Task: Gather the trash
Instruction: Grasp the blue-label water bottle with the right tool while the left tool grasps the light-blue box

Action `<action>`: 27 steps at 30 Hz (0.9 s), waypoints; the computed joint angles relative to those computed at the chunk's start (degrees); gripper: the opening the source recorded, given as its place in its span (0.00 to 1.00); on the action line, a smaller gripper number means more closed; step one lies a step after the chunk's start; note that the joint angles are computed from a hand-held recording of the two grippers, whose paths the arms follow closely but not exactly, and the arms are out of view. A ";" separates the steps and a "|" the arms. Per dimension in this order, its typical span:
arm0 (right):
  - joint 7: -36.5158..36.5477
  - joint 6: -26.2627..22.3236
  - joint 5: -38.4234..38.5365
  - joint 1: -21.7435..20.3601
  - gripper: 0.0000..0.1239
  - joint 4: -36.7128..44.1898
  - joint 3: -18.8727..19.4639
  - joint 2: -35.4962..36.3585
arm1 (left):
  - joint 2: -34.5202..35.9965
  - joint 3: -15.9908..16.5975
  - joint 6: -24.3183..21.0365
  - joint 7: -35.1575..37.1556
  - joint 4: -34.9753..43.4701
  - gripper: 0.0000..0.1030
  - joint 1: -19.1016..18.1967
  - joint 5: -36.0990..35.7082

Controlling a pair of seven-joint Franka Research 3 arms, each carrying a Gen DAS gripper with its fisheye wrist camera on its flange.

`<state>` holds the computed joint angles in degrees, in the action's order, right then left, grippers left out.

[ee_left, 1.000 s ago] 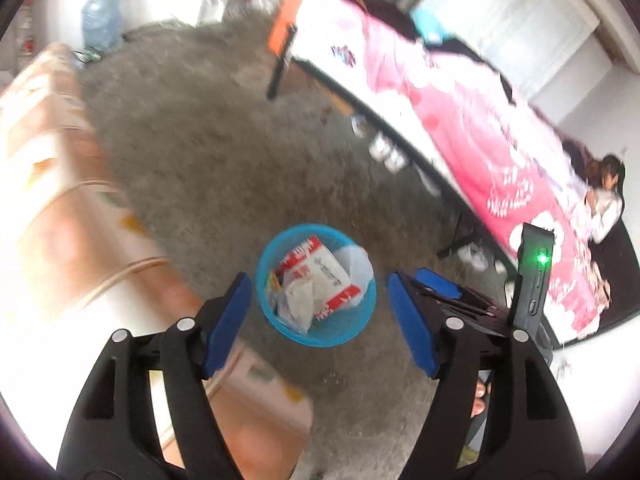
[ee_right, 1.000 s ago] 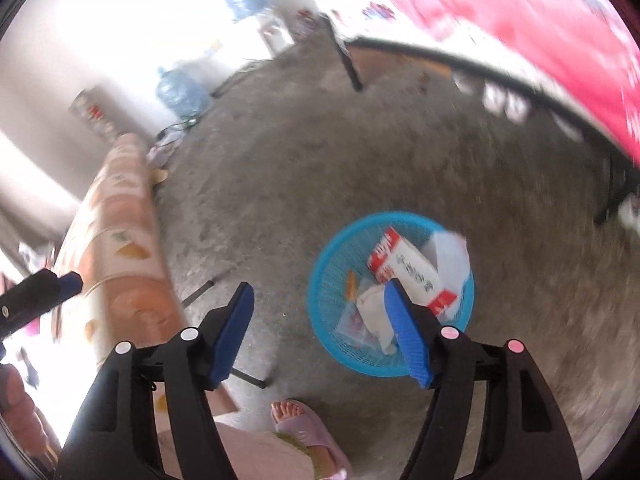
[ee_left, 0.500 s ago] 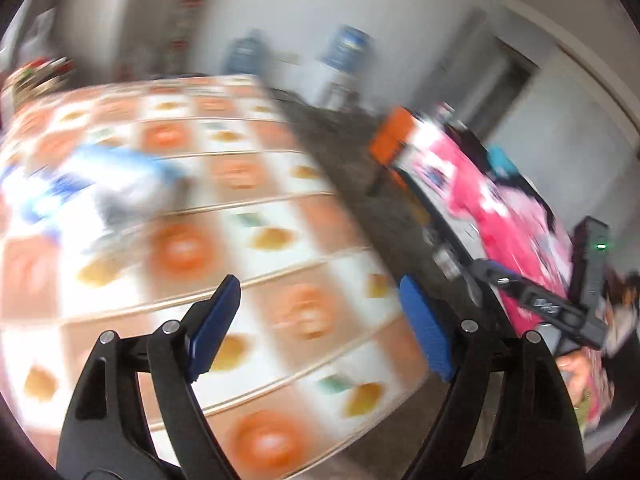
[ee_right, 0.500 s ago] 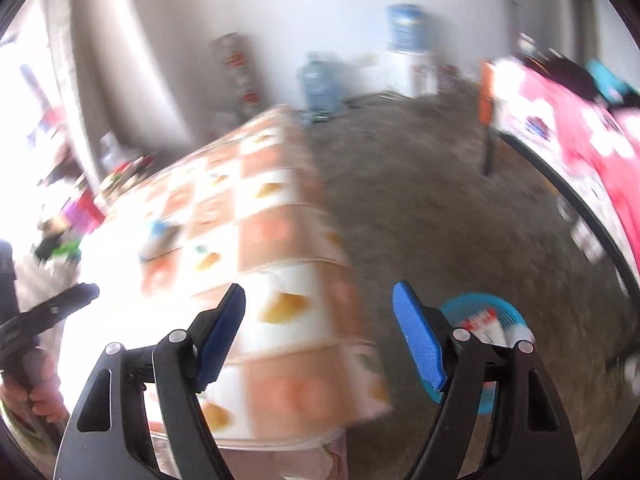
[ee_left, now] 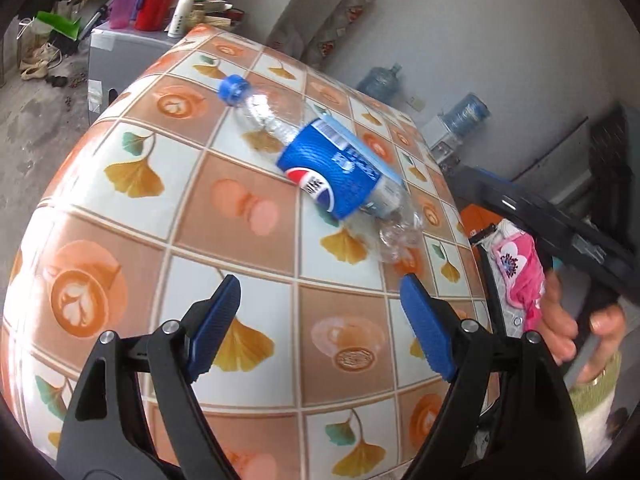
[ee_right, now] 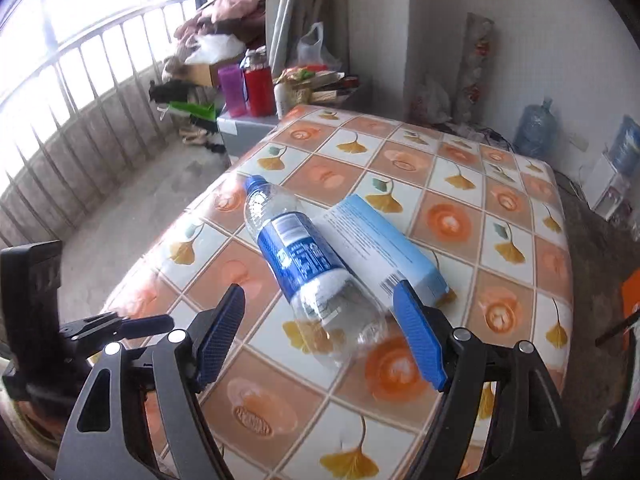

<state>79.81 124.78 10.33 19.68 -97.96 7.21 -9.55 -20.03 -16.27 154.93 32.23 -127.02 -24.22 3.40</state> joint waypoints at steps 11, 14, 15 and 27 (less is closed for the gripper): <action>0.44 -14.35 -13.18 7.11 0.60 23.13 0.19 22.15 | -1.78 2.61 3.45 1.94 -4.49 0.75 -0.17 -3.40; 0.22 -14.57 -12.09 7.55 0.54 21.98 -0.35 21.78 | -2.27 2.06 2.55 1.09 -4.80 0.75 0.79 -2.56; 0.23 -13.91 -12.11 7.68 0.54 20.73 -0.43 20.88 | -2.46 1.87 2.20 0.65 -4.87 0.75 1.08 -2.29; -4.17 -10.91 -0.90 2.74 0.53 -10.64 -0.46 -6.72 | -5.15 -0.01 -3.56 -6.55 -3.71 0.75 7.16 6.33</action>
<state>75.64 113.87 9.43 22.41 -108.60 6.74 -16.27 -25.18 -16.28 151.37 25.69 -130.73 -17.06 9.73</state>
